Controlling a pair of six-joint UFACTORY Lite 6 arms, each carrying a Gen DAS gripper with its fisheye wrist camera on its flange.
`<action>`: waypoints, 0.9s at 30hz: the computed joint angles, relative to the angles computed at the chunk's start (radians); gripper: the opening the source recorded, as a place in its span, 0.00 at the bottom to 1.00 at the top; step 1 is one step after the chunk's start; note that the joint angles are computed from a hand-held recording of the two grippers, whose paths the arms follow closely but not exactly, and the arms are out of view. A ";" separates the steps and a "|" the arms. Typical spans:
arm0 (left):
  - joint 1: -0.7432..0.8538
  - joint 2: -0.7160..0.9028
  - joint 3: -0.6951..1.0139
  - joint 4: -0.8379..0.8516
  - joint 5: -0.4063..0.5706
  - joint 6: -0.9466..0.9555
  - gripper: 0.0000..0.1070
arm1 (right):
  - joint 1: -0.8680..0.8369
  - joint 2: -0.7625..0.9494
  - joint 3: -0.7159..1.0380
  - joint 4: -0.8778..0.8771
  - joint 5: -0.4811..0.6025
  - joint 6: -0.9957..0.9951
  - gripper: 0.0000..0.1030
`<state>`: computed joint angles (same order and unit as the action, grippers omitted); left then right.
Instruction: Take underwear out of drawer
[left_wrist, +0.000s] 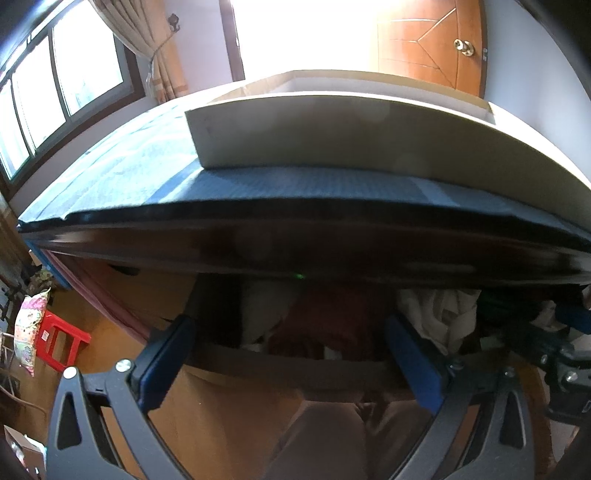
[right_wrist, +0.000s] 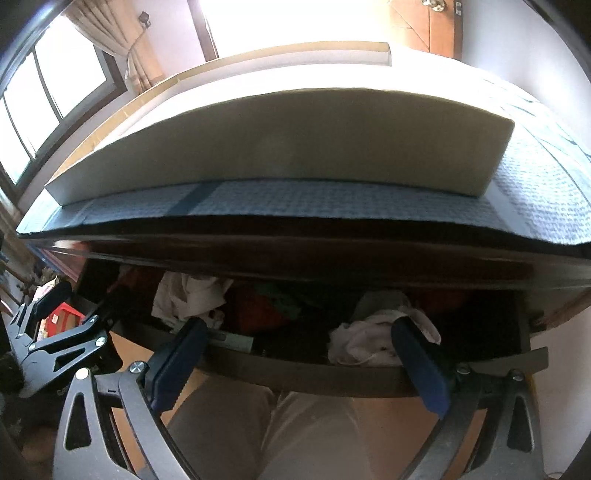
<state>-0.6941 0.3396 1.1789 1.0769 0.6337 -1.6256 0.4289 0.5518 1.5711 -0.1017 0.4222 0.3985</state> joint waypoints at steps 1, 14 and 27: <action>-0.001 0.003 0.002 0.003 0.002 -0.003 0.96 | -0.002 0.010 0.018 0.012 0.012 -0.008 0.98; -0.030 -0.035 -0.055 -0.004 0.003 -0.019 0.96 | -0.020 -0.010 -0.007 0.101 0.027 -0.094 0.99; -0.079 -0.148 -0.191 -0.007 -0.004 -0.058 0.96 | 0.031 -0.106 -0.146 0.030 -0.032 0.006 0.99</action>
<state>-0.7731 0.1919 0.9880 1.0703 0.6295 -1.6836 0.4604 0.4453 1.4249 -0.0718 0.3899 0.4045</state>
